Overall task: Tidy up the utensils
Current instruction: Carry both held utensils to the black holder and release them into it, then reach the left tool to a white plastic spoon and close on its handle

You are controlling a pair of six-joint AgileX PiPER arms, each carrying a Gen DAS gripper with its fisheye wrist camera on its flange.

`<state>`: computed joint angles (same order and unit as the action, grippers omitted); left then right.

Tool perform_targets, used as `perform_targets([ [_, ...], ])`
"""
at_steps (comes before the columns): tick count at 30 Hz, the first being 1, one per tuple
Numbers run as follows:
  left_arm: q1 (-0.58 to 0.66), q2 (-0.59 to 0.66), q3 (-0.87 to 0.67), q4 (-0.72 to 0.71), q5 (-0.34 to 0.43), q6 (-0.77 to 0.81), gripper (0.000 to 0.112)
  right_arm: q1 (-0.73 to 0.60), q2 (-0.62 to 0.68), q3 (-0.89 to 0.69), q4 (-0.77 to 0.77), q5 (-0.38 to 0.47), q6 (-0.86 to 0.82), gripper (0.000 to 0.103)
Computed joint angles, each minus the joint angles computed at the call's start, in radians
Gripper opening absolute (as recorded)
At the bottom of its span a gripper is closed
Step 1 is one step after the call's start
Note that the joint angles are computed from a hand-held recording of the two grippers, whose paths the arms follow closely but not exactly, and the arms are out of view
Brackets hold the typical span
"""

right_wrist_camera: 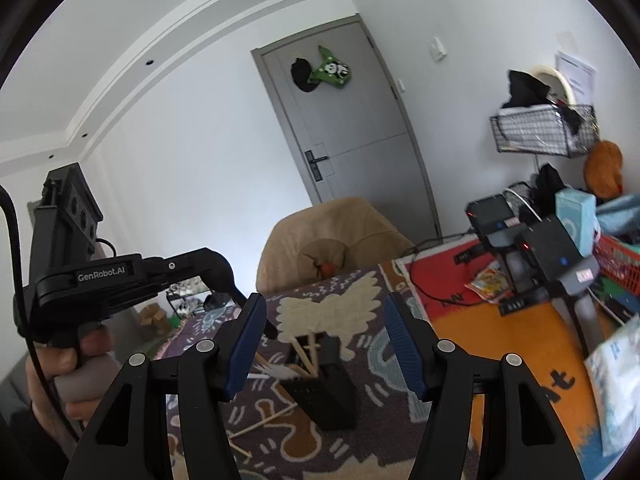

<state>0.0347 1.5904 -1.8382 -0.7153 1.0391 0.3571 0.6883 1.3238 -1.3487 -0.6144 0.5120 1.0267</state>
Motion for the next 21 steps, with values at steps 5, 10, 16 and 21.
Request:
perform_targets([
  [5,-0.036,0.018,-0.006,0.022,-0.009,-0.01,0.001,-0.032,-0.073,0.118,-0.023,-0.019,0.077,0.062],
  [10,-0.074,0.054,-0.032,0.074,-0.01,-0.036,0.001,-0.068,-0.107,0.189,0.001,-0.059,0.099,0.062],
  [16,-0.072,0.09,-0.055,0.111,0.039,-0.093,0.014,-0.065,-0.094,0.206,0.047,-0.091,0.073,0.062],
  [21,-0.025,0.04,0.023,0.089,-0.008,-0.091,0.08,-0.053,-0.075,0.218,0.067,-0.11,0.068,0.069],
])
